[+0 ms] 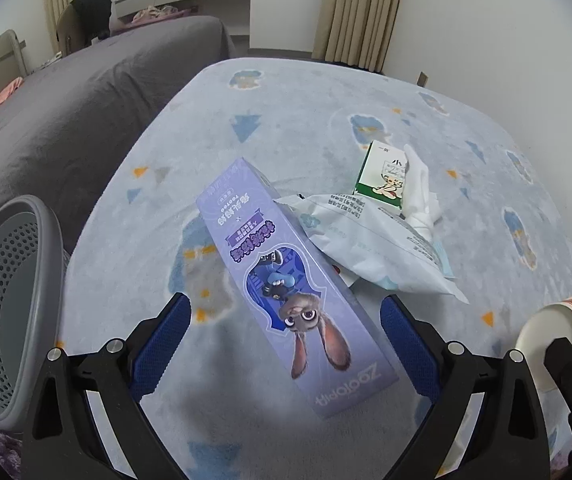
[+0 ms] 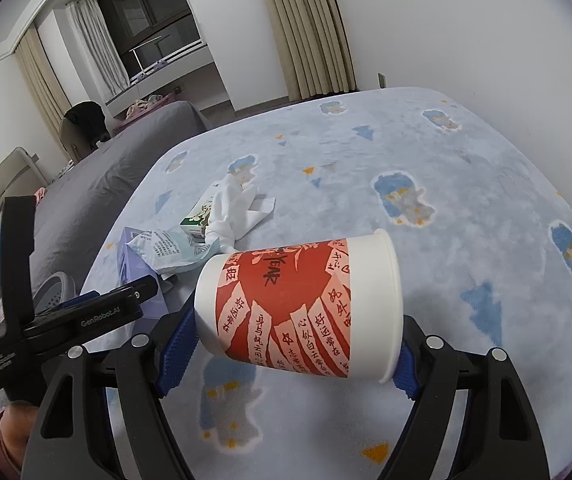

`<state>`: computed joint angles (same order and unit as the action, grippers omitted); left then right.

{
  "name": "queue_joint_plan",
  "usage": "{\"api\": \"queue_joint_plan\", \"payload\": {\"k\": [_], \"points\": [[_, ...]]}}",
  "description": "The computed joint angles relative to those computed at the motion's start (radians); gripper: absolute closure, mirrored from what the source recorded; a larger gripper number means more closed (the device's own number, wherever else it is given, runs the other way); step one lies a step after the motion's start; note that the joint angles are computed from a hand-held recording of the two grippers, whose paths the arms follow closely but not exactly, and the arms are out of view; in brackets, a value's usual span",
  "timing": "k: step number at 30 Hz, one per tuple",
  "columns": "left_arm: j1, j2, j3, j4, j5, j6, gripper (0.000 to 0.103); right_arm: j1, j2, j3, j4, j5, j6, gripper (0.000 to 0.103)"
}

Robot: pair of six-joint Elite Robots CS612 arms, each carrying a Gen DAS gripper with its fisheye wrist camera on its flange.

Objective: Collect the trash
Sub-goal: 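Grasp the purple Zootopia box with the left tool while the right holds the cup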

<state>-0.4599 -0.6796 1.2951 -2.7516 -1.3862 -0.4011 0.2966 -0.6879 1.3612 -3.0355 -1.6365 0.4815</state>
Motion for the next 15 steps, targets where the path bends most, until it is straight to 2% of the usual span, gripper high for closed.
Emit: {"api": "queue_joint_plan", "payload": {"k": [11,13,15], "points": [[0.006,0.023,-0.029,0.034,-0.023,-0.018,0.009,-0.003,0.002,0.002,-0.003,0.015,0.007,0.026],[0.008,0.023,-0.029,0.030,-0.034,-0.017,0.012,-0.003,0.004,0.000,-0.001,0.017,0.009,0.026],[0.009,0.026,-0.033,0.027,-0.053,-0.014,0.022,-0.002,0.005,-0.001,-0.001,0.014,0.009,0.026]]}}
